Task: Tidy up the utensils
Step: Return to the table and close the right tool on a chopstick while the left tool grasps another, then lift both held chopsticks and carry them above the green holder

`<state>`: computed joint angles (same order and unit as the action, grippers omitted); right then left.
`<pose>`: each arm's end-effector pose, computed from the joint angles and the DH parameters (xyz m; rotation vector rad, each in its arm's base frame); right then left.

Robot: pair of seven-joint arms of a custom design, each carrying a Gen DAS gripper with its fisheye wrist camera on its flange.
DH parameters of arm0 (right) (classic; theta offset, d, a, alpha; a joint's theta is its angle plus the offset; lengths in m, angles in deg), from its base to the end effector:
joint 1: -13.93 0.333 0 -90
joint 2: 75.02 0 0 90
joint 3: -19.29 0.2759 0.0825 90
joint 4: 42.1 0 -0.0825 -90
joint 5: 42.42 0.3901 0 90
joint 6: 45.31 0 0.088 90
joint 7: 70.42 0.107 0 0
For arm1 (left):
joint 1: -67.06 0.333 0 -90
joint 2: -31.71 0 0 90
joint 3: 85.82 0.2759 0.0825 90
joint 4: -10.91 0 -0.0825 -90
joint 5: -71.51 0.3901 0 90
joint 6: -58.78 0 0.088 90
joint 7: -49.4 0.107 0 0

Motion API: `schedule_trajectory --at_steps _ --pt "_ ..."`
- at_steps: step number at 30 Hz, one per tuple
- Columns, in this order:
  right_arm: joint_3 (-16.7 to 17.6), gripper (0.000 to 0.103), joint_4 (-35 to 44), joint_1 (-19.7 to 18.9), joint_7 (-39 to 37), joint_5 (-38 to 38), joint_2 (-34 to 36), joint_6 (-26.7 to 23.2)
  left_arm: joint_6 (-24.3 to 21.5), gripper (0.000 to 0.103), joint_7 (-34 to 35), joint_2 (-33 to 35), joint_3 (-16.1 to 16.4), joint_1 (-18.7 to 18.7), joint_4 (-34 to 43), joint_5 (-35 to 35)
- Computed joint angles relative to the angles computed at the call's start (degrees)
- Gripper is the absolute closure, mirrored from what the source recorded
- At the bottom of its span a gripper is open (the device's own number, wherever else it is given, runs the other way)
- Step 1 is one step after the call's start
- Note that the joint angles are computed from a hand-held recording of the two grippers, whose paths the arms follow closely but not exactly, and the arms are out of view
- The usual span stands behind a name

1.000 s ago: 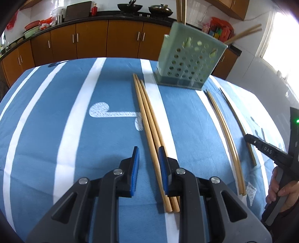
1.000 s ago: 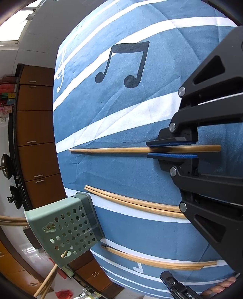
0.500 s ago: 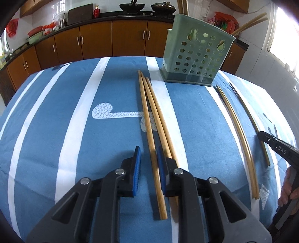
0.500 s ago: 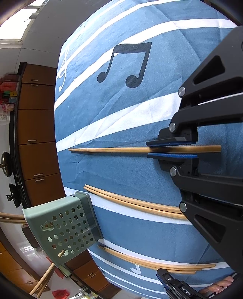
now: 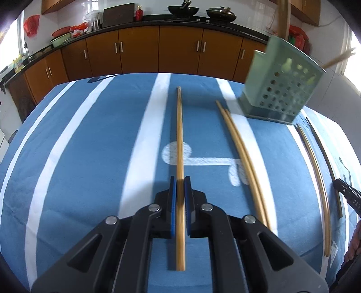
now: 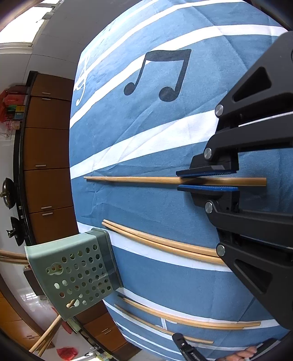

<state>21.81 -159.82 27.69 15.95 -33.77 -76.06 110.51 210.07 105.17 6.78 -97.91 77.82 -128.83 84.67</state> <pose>0.5762 0.1627 0.4811 -1.9658 1.5556 -0.4483 0.4826 -0.0217 0.4896 -2.1404 1.4218 -0.5711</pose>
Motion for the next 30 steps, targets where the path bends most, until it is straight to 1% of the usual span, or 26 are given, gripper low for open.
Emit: schedule_trajectory --at_steps 3,7,11,15,30 --pt "0.04 0.095 0.63 -0.06 -0.06 -0.25 0.73 0.56 0.96 0.095 1.69 -0.2 1.25 -0.36 -0.55 -1.13" --pt "0.09 0.095 1.18 -0.37 0.99 -2.05 1.53 1.44 1.73 0.094 2.14 -0.6 0.64 0.21 -1.17 -0.88" --pt "0.22 0.095 0.53 -0.48 1.5 -2.88 1.46 2.85 2.41 0.094 2.78 -0.93 1.06 -0.07 -1.69 -2.44" --pt "0.24 0.095 0.52 -0.59 0.43 -1.09 1.46 2.84 2.46 0.094 2.99 -0.88 0.7 0.28 -1.66 -2.78" --pt "0.27 0.095 0.22 -0.6 -0.45 0.32 1.29 2.96 2.64 0.093 3.41 -1.01 0.5 0.51 -1.84 -3.38"
